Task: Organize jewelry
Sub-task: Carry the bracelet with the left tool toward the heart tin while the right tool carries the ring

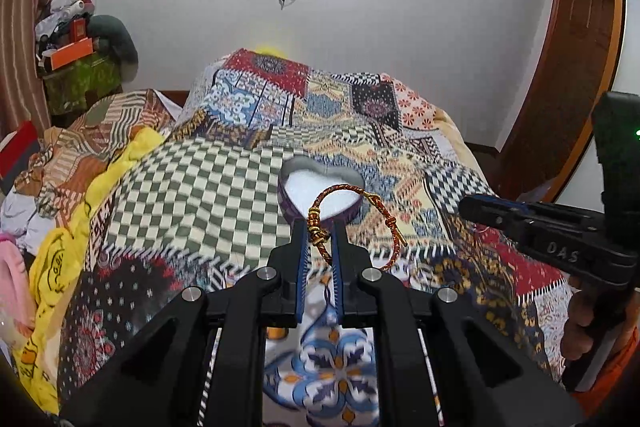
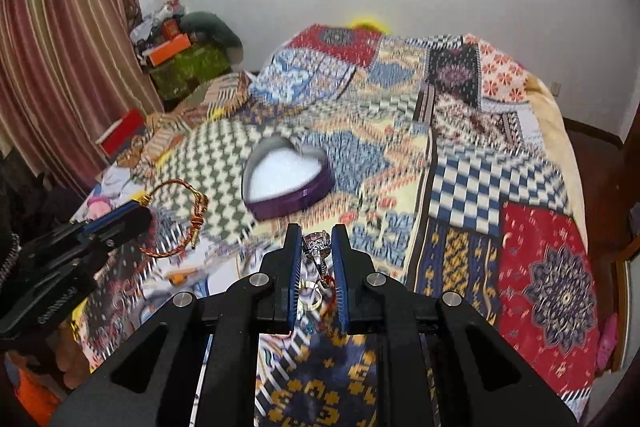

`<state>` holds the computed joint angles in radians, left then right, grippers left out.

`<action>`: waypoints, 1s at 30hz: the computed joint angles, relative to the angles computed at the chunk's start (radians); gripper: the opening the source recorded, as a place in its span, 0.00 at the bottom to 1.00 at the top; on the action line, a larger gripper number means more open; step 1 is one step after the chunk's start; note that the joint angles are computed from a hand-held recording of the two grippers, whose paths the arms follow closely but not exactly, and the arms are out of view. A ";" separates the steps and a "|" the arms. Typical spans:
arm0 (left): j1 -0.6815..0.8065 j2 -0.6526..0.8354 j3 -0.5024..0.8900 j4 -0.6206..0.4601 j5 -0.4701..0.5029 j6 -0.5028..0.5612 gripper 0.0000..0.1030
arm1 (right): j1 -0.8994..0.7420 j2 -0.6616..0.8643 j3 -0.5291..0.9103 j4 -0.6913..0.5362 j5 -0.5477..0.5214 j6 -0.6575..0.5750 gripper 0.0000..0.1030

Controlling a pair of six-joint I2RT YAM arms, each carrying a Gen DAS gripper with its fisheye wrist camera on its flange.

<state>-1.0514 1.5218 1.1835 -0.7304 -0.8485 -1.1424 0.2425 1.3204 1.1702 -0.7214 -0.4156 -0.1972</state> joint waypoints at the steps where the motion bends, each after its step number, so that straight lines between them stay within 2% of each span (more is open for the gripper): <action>1: 0.008 -0.004 -0.001 0.009 0.000 0.013 0.09 | 0.000 0.006 0.015 0.003 -0.003 0.006 0.13; 17: 0.223 -0.004 0.004 0.171 0.102 0.271 0.09 | 0.051 0.149 0.189 0.086 -0.021 0.068 0.13; 23: 0.312 0.030 -0.001 0.246 0.196 0.359 0.09 | 0.065 0.239 0.258 0.075 -0.039 0.068 0.13; 30: 0.393 0.117 0.017 0.292 0.323 0.411 0.09 | 0.092 0.352 0.329 0.028 -0.047 0.056 0.13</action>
<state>-0.6581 1.6384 1.2008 -0.4382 -0.5258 -0.7310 0.3341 1.6729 1.4993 -0.6937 -0.4626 -0.1412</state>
